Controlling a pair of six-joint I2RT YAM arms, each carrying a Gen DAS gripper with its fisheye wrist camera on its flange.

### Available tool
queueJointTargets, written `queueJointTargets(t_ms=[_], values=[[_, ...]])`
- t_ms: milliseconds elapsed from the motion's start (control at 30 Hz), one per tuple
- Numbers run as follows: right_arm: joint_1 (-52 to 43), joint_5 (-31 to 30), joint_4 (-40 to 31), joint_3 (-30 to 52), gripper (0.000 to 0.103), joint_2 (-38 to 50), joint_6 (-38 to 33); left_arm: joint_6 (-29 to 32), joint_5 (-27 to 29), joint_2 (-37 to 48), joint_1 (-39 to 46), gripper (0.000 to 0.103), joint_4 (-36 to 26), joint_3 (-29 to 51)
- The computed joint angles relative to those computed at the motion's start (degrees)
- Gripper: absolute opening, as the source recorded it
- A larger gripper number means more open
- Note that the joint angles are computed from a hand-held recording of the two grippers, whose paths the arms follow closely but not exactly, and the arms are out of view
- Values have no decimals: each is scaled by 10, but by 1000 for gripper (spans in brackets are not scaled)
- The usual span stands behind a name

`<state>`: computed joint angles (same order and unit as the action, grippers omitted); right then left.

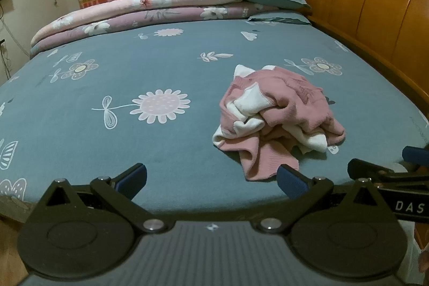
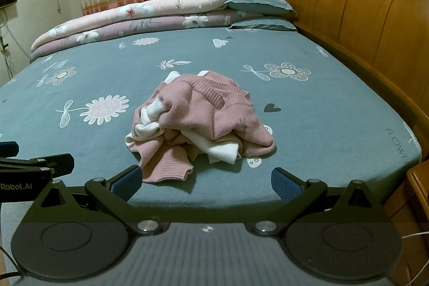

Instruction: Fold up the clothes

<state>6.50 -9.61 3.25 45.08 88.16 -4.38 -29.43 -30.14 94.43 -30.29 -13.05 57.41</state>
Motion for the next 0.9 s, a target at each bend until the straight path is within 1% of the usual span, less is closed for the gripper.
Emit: queueJointTargets(t_ms=[267,333,767,900], values=[[4,-2,5,-6,103,-6,1,1,-6,19,-7,102,-9,20],[-3,-7,7,-2,103,-1,-3,4,1,2,-2,102,-2,4],[-3,-6,7,-6,103,-7,0,-3,-1,2,-1,102,-2,1],[-5,-8,7,-7,103,-9,0,-13,-14,5,-2,102,-3,1]])
